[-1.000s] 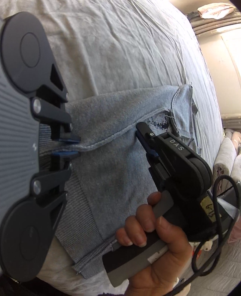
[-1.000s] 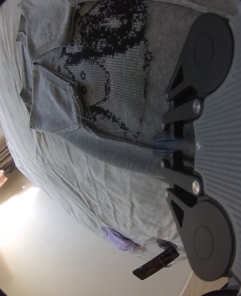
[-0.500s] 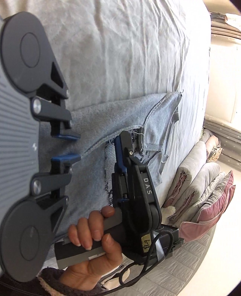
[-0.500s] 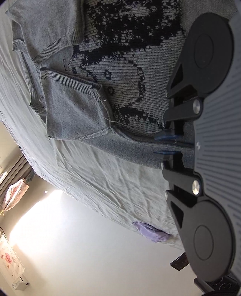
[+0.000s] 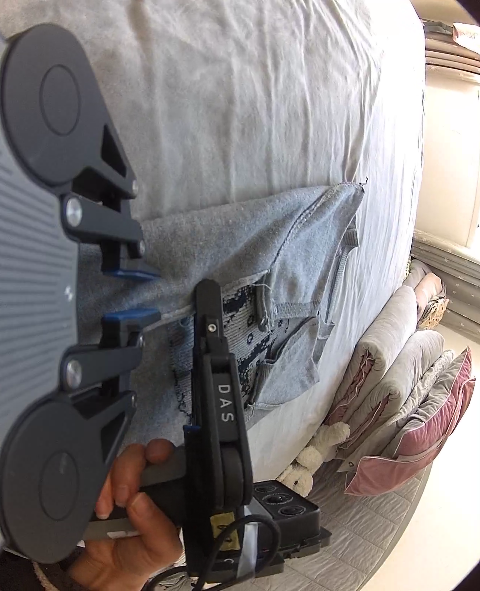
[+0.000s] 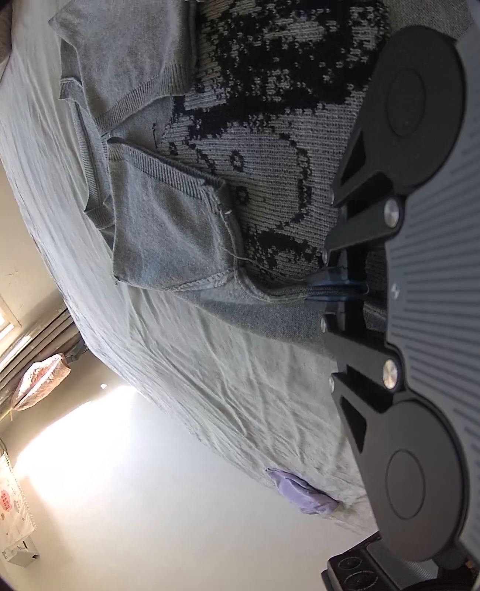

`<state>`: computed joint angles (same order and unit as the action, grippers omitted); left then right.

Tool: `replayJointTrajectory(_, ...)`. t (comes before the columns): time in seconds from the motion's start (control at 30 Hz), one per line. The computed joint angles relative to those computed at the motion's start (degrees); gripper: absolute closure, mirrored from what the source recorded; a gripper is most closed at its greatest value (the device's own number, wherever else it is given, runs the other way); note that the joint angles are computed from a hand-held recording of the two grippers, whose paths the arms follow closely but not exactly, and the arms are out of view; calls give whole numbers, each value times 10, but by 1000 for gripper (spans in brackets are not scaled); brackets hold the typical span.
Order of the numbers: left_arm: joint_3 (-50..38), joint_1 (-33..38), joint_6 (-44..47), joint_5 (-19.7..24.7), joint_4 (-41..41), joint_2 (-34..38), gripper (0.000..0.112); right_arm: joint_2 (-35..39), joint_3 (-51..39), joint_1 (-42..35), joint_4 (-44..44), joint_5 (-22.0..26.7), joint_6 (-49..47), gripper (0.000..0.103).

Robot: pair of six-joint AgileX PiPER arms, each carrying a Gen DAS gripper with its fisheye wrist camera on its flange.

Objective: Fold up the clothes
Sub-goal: 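Fold the side edge over the cat print with the left gripper while the right gripper holds the collar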

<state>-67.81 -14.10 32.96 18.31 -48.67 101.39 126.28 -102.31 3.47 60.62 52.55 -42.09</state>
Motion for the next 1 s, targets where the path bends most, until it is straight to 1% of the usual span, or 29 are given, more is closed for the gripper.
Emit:
replayJointTrajectory(0.03, 2, 0, 14, -5, -16, -1, 95, 8, -12, -5, 5, 13, 4, 91)
replayJointTrajectory(0.1, 11, 2, 73, -20, -81, -6, 95, 15, -23, -15, 25, 14, 21, 86)
replayJointTrajectory(0.17, 18, 3, 154, -31, -169, -8, 95, 20, -34, -23, 40, 3, 43, 61)
replayJointTrajectory(0.2, 17, 3, 179, -32, -197, -6, 95, 23, -42, -26, 36, -7, 57, 58)
replayJointTrajectory(0.23, 15, 3, 190, -31, -210, -3, 95, 26, -50, -28, 31, -17, 72, 58)
replayJointTrajectory(0.3, 4, 1, 180, -26, -201, 6, 95, 34, -69, -30, 17, -36, 104, 58)
replayJointTrajectory(0.33, -1, -1, 170, -24, -190, 11, 95, 40, -79, -29, 7, -44, 117, 58)
replayJointTrajectory(0.37, -7, -4, 144, -23, -162, 15, 95, 46, -91, -27, -2, -47, 127, 58)
replayJointTrajectory(0.4, -12, -7, 119, -22, -135, 20, 95, 53, -102, -25, -10, -48, 135, 62)
replayJointTrajectory(0.43, -16, -10, 97, -21, -109, 24, 95, 57, -110, -22, -21, -50, 139, 66)
replayJointTrajectory(0.47, -19, -13, 80, -22, -87, 26, 95, 57, -116, -17, -37, -53, 141, 83)
replayJointTrajectory(0.5, -20, -15, 70, -22, -73, 28, 95, 57, -122, -12, -57, -57, 142, 96)
replayJointTrajectory(0.57, -20, -14, 82, -18, -85, 29, 95, 47, -107, -5, -72, -85, 130, 96)
replayJointTrajectory(0.7, -20, -11, 97, -10, -95, 32, 95, 49, -99, -2, -108, -116, 130, 96)
replayJointTrajectory(0.73, -20, -11, 97, -10, -95, 32, 95, 50, -100, -3, -109, -115, 128, 95)
replayJointTrajectory(0.8, -18, -8, 109, -10, -108, 30, 95, 56, -112, -15, -81, -90, 126, 88)
replayJointTrajectory(0.83, -16, -7, 118, -11, -119, 29, 95, 60, -123, -21, -69, -79, 131, 87)
replayJointTrajectory(0.87, -14, -7, 123, -13, -127, 28, 95, 68, -139, -25, -66, -75, 144, 82)
replayJointTrajectory(0.9, -13, -6, 124, -14, -131, 27, 95, 78, -160, -28, -70, -74, 162, 73)
replayJointTrajectory(0.93, -12, -7, 123, -15, -130, 27, 95, 89, -183, -30, -75, -73, 181, 69)
replayJointTrajectory(1.0, -14, -10, 109, -19, -119, 28, 95, 128, -263, -31, -111, -51, 240, 68)
